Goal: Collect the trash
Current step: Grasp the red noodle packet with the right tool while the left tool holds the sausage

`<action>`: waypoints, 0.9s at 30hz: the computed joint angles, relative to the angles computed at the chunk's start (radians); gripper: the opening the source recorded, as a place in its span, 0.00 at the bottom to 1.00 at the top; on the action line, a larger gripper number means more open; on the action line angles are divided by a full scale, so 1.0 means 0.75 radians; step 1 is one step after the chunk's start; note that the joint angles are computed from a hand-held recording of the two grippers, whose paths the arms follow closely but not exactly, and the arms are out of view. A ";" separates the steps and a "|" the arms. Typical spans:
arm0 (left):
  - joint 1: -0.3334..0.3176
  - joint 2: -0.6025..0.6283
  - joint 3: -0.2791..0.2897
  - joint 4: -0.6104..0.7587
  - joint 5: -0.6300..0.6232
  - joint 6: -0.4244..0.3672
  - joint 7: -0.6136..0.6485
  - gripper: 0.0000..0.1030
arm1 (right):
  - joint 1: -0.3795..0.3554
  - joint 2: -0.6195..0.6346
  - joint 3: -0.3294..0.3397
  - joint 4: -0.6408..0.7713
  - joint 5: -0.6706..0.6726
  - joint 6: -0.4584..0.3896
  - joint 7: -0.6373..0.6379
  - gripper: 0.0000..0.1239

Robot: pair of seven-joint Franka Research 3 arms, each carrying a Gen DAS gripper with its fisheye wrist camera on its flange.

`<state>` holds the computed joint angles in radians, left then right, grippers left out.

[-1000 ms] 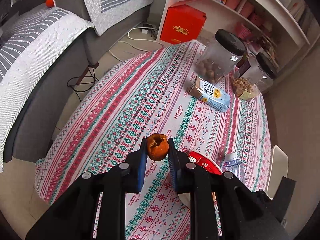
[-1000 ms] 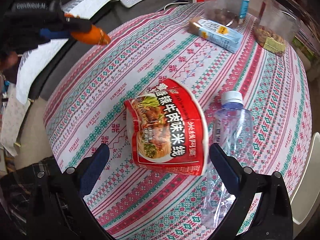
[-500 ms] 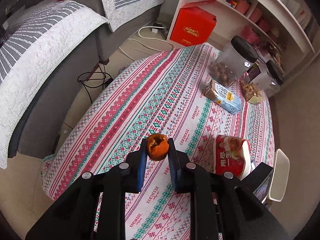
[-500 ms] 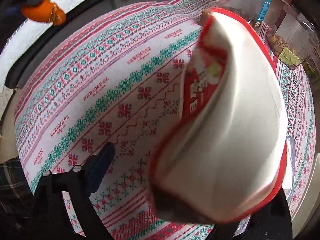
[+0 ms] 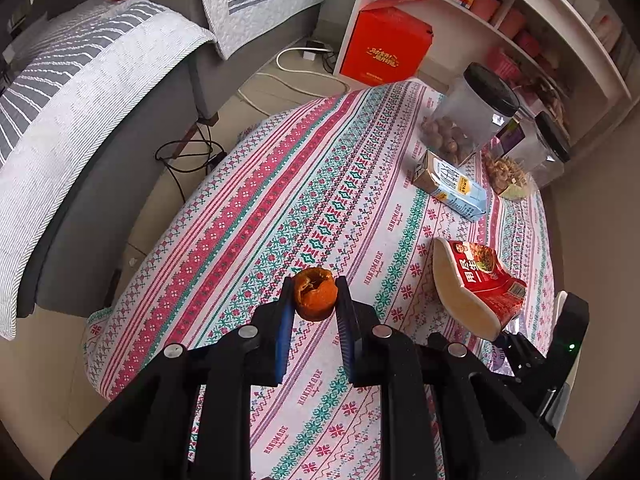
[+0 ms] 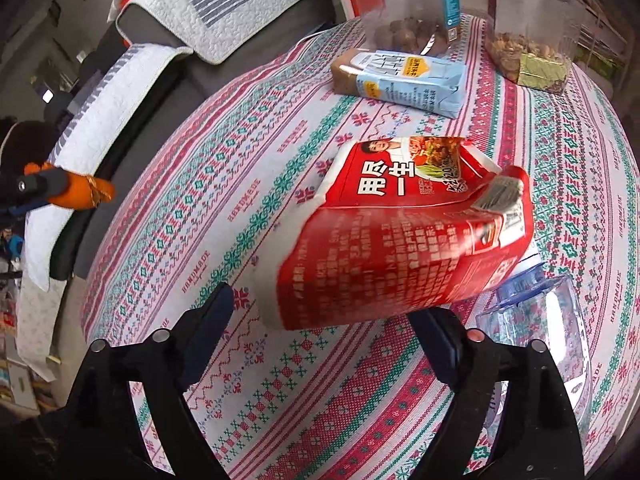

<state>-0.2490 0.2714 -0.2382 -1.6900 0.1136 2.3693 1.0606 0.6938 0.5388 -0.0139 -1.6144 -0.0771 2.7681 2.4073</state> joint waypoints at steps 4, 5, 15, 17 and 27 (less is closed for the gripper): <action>-0.002 0.001 0.001 0.002 0.001 -0.001 -0.004 0.20 | -0.176 -0.044 0.208 -0.143 0.301 0.273 -0.113 0.74; -0.002 0.003 0.000 0.004 0.000 0.000 -0.004 0.20 | -0.211 -0.055 0.252 -0.180 0.375 0.335 -0.134 0.74; -0.025 0.027 0.004 0.020 0.046 -0.032 -0.009 0.20 | -0.168 0.077 0.186 -0.110 0.691 0.501 0.057 0.74; -0.027 0.035 0.007 0.027 0.056 -0.046 -0.017 0.20 | -0.119 0.094 0.130 -0.101 0.696 0.551 0.069 0.74; -0.021 0.039 0.009 0.026 0.068 -0.054 -0.034 0.20 | 0.094 0.153 -0.162 0.078 0.435 0.278 0.190 0.35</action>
<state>-0.2647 0.3005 -0.2312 -1.6706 0.1648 2.3287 1.0352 0.7641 0.6533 -0.1353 -1.5559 0.2493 2.9766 2.5501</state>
